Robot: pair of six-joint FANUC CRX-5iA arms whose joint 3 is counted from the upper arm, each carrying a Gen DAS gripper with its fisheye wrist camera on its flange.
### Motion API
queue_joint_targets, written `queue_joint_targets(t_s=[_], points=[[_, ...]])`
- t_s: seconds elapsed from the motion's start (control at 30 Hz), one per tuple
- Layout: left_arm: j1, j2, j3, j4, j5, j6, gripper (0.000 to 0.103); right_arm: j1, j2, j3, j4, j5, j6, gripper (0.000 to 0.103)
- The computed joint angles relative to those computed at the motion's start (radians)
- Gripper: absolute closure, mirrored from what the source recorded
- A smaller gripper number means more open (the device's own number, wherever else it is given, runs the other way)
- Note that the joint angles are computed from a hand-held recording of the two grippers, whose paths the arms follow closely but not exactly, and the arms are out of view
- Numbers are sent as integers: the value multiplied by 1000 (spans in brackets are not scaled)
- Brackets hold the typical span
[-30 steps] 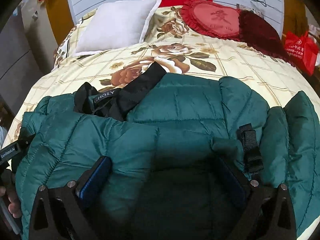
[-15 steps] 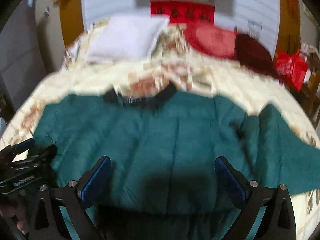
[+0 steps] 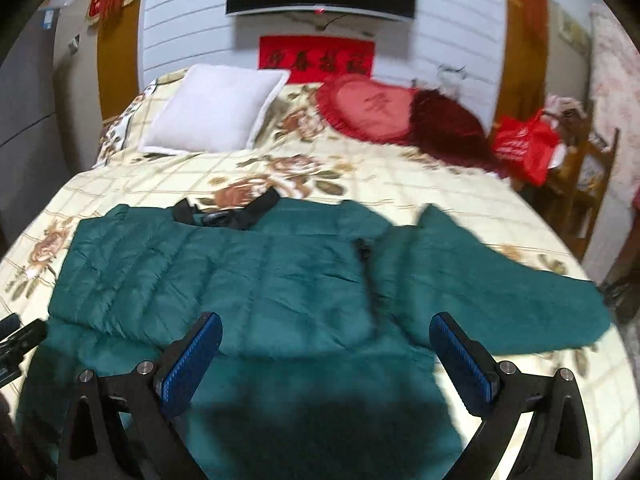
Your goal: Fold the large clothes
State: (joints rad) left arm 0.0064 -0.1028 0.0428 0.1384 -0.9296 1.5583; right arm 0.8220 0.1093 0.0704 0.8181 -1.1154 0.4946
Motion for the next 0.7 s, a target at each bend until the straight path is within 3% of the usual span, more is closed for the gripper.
queue_joint_targets(t_s=[0.13, 0.27, 0.43, 0.53, 0.7], points=[[-25, -29, -32, -14, -1, -3, 13, 11, -93, -116, 79, -78, -19, 0], [-48, -29, -31, -24, 4, -12, 13, -63, -210, -201, 34, -105, -10, 0], [-33, -2, -21, 39, -24, -33, 13, -295, -334, -257, -101, -90, -16, 0], [-36, 22, 2, 45, -44, -31, 13, -466, -347, -247, -191, -64, 21, 0], [-48, 34, 21, 32, -39, -20, 13, -666, -298, -193, -335, 8, 107, 0]])
